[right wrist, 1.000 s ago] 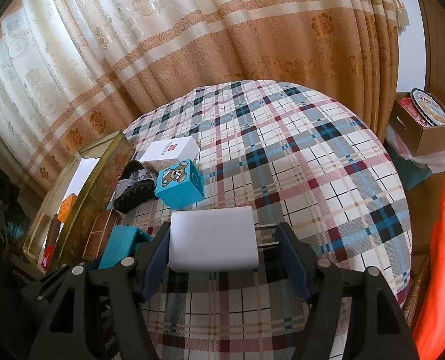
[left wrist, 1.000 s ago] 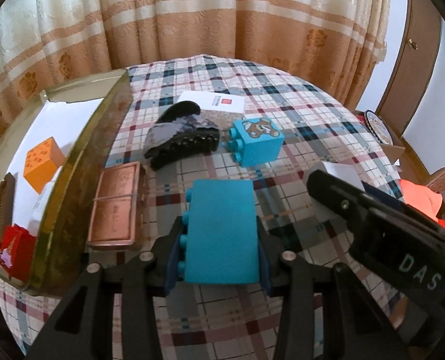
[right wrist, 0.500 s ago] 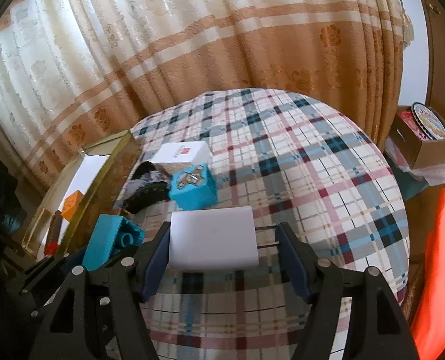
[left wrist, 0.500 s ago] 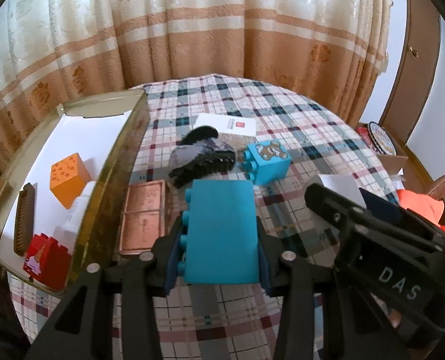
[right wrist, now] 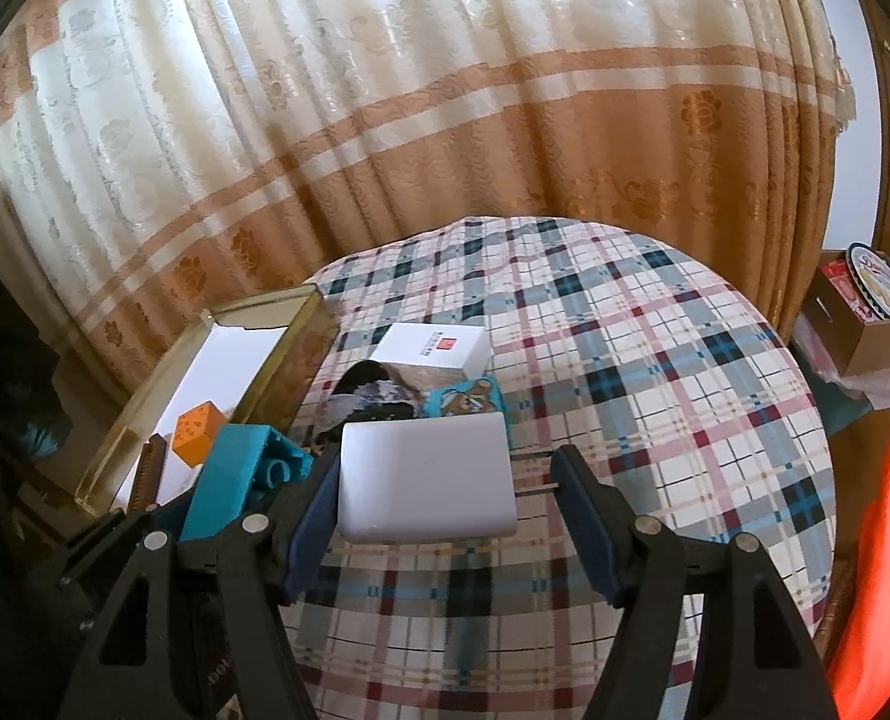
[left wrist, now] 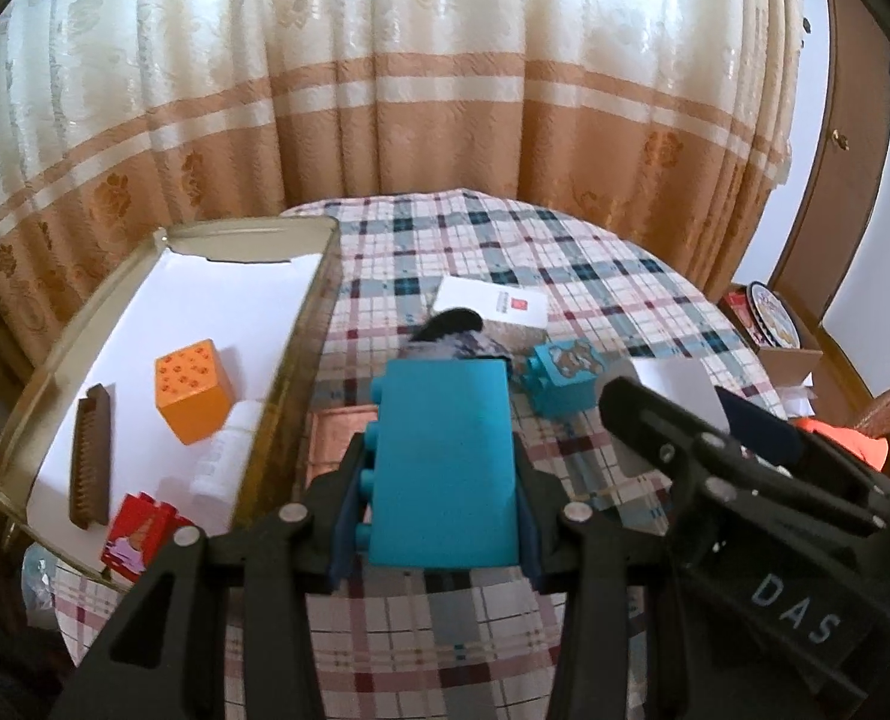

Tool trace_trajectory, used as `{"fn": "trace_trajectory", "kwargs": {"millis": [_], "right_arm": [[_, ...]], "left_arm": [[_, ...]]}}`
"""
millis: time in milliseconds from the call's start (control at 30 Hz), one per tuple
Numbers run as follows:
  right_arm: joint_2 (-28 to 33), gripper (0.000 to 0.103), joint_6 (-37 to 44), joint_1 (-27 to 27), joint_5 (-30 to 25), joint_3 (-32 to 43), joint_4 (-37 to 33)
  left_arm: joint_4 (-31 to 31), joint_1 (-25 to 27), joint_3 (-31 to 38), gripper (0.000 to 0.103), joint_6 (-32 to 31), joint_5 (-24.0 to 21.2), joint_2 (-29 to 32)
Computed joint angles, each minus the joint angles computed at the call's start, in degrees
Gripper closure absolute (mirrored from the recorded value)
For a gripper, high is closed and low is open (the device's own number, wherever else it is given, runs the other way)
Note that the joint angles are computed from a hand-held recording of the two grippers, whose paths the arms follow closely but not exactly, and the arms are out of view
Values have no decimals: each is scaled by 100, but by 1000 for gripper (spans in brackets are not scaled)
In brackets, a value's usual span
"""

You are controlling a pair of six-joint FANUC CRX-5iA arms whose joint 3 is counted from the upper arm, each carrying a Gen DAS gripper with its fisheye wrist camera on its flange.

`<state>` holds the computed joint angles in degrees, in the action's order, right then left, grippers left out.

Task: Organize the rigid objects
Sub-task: 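Lift the white box and teal brick and carry both over the tray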

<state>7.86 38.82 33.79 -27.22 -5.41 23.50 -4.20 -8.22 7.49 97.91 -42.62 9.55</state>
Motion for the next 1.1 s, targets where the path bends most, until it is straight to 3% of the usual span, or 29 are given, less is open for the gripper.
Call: {"fn": "trace_trajectory", "kwargs": {"millis": [533,633,867,1100], "right_arm": [[336,32,-257,514,81,419,706],[447,32,-396,627,209,465,912],[733,32,-2089,683,936,82,2872],[1038,32,-3331,606,1109,71,4581]], "left_arm": [[-225,803,-360,61,410,253,-467],[-569,925,-391,61,705,337,-547],[-1464,1063,-339,61,1547,266,-556],[-1776,1196,-216,61,1890,112,-412]]}}
